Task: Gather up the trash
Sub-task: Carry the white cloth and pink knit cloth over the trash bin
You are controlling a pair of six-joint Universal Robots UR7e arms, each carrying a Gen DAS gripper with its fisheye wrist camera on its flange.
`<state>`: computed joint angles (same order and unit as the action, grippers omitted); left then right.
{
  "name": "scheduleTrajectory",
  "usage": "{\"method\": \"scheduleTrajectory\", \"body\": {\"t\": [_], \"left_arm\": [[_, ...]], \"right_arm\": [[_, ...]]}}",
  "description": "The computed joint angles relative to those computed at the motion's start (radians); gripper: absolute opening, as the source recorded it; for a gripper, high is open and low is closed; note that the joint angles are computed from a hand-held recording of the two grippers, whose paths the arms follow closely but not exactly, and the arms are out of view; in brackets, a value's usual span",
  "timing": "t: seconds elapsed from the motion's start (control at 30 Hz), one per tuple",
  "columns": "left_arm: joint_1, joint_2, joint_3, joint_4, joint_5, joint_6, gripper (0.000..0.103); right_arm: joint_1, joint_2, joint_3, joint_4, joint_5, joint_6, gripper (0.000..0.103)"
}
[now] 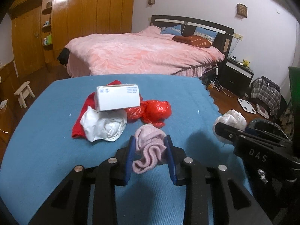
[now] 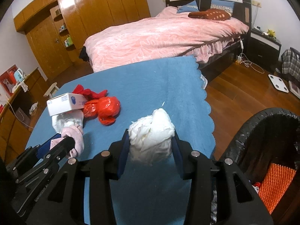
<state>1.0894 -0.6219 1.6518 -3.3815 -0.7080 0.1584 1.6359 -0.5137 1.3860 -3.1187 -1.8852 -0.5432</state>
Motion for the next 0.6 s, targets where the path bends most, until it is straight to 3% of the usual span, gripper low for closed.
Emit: {"method": "scheduleTrajectory", "body": {"t": [0.6], "left_arm": [[-0.107,-0.079,0.16,-0.09,0.061,-0.021,0.031]], "right_arm": [[0.016,-0.216,0.297,-0.137,0.05,-0.072,0.041]]}}
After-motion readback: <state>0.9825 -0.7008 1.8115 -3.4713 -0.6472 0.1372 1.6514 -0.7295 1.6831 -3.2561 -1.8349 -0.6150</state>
